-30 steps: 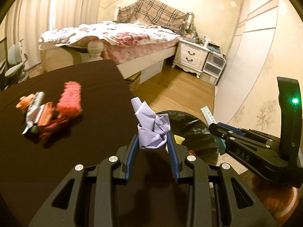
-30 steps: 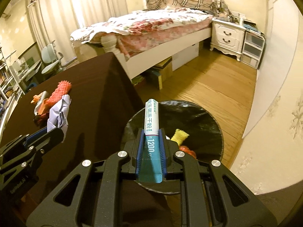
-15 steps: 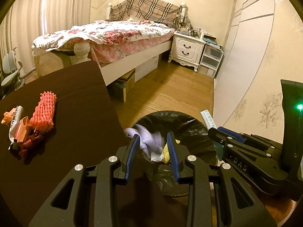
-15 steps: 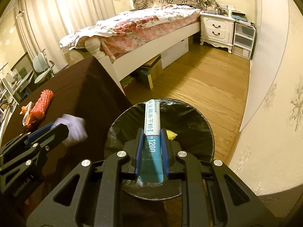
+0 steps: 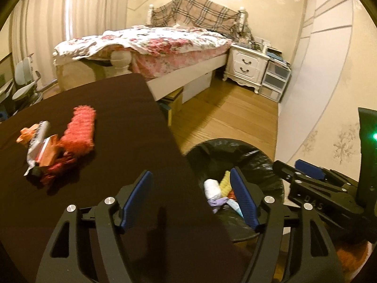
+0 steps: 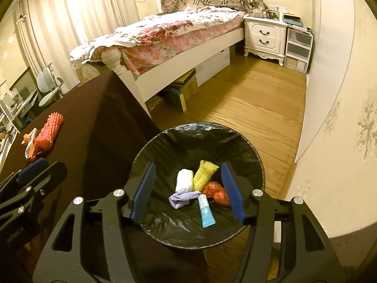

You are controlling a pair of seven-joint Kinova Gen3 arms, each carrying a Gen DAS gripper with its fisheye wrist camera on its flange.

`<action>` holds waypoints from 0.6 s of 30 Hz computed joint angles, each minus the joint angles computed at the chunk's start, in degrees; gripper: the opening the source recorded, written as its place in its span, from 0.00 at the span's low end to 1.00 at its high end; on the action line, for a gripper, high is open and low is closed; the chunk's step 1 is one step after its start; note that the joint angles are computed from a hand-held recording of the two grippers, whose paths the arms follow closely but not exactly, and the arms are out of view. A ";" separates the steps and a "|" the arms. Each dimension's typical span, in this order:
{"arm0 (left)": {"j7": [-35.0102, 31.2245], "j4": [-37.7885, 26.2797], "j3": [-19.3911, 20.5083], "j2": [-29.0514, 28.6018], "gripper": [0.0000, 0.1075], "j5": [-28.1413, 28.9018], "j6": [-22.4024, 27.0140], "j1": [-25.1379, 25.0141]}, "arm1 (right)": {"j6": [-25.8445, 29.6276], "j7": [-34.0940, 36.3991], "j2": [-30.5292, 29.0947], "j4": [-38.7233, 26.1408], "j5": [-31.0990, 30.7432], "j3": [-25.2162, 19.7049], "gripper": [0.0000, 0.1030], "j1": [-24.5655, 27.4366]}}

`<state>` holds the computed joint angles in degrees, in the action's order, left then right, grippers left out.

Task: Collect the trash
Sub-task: 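Bring both open grippers back over the table toward the red foam net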

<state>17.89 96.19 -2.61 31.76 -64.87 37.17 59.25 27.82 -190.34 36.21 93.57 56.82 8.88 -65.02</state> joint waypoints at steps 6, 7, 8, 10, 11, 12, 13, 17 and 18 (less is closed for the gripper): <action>5.47 5.45 -0.04 -3.22 0.64 -0.75 2.80 0.04 | 0.11 4.17 1.11 -3.70 -1.96 -2.01 0.59 0.42; 6.40 6.12 0.36 -3.62 0.64 -1.08 3.52 -0.15 | -0.14 5.27 1.37 -4.41 -2.59 -2.29 0.59 0.52; 7.62 7.11 0.67 -4.20 0.64 -1.59 4.22 -0.33 | -0.28 6.61 1.71 -5.31 -3.34 -2.61 0.59 0.54; 9.98 9.31 1.35 -5.48 0.64 -2.18 6.08 -0.66 | -0.41 9.64 2.52 -7.31 -5.17 -3.17 0.59 0.54; 10.86 10.09 1.82 -5.90 0.64 -2.44 6.78 -0.95 | -0.55 11.29 3.03 -8.44 -6.20 -3.45 0.59 0.52; 11.93 11.13 2.25 -6.49 0.64 -2.50 7.63 -1.25 | -0.70 12.98 3.55 -9.58 -7.35 -3.75 0.59 0.54; 13.08 12.26 2.69 -7.13 0.64 -2.53 8.17 -1.68 | -0.77 14.98 4.15 -10.91 -8.61 -4.32 0.59 0.75; 16.63 15.73 4.78 -9.01 0.64 -2.49 10.27 -3.48 | -0.39 22.28 6.35 -15.90 -13.20 -6.17 0.59 1.32; 17.73 16.87 5.19 -9.55 0.64 -2.50 10.96 -3.92 | -0.24 24.15 6.91 -17.19 -14.30 -6.70 0.59 1.48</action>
<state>35.63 113.06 2.58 22.21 -67.36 48.12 55.33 27.58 -166.19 43.12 76.38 42.52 2.18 -63.54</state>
